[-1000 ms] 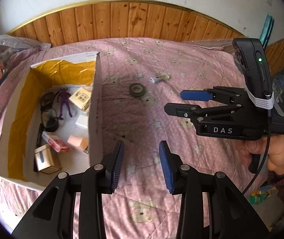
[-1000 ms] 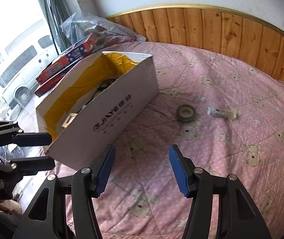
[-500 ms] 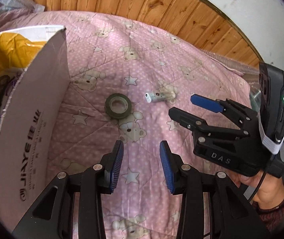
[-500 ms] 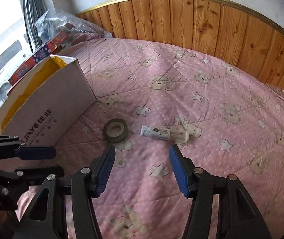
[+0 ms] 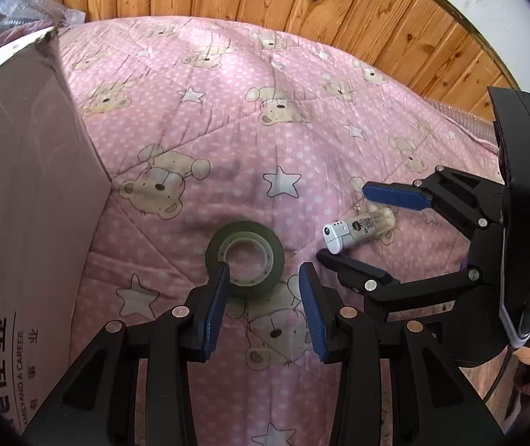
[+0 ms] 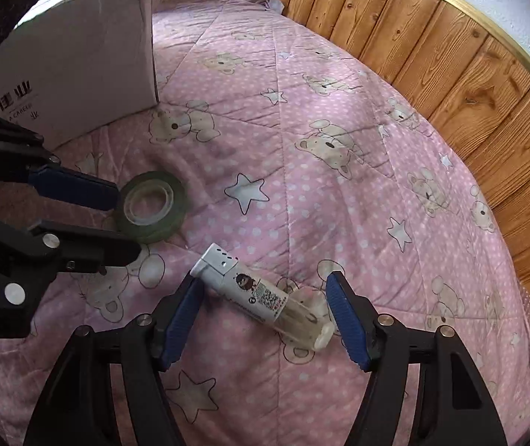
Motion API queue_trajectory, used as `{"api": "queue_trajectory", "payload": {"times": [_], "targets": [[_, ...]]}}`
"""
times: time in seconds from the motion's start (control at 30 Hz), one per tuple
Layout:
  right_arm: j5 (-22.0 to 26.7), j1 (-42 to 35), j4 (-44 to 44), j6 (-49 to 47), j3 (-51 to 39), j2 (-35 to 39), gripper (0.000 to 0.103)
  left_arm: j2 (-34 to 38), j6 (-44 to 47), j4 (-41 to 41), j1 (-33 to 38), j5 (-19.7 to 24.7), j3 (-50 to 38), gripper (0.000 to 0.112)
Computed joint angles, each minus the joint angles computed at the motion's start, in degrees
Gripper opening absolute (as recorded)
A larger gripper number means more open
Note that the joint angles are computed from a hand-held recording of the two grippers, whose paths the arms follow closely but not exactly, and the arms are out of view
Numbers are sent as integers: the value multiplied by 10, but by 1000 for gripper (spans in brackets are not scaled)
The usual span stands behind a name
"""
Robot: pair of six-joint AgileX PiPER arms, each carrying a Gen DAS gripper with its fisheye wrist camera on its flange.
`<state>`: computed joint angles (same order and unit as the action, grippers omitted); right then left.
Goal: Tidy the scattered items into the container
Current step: 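Grasp the green tape roll with the left gripper while the right gripper grasps the white tube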
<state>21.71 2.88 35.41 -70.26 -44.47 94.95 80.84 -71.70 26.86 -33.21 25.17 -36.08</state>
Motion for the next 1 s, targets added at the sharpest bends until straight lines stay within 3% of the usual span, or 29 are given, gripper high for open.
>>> {"api": "queue_trajectory", "payload": {"times": [0.03, 0.17, 0.2, 0.23, 0.37, 0.47, 0.53, 0.6, 0.7, 0.87, 1.0], "targets": [[34, -19, 35, -28, -12, 10, 49, 6, -6, 12, 2, -5, -2, 42], [70, -51, 95, -60, -12, 12, 33, 22, -11, 38, 21, -37, -4, 40], [81, -60, 105, -61, -11, 11, 27, 26, 3, 33, 25, -39, -8, 30], [96, -70, 117, -62, -12, 10, 20, 32, 39, 5, 31, -45, -11, 3], [133, -104, 144, -46, -5, 3, 15, 27, 62, -11, 25, -47, -5, 6], [135, -111, 150, -37, 11, -9, 15, 6, 24, 10, 17, -46, 10, 7], [127, -112, 153, -33, 27, -22, 15, 6, 42, -11, 19, -54, 14, 46], [124, -116, 164, -34, 33, -23, 15, 13, 21, 15, 12, -62, 14, 50], [129, -131, 185, -30, 45, -27, 15, 43, -41, 92, -22, -17, -11, 51], [137, -149, 191, -12, 73, -62, 13, 21, -67, 94, -17, -14, 0, 51], [156, -169, 198, -12, 96, -101, 13, -25, -137, 160, -31, 2, 27, 51]]}}
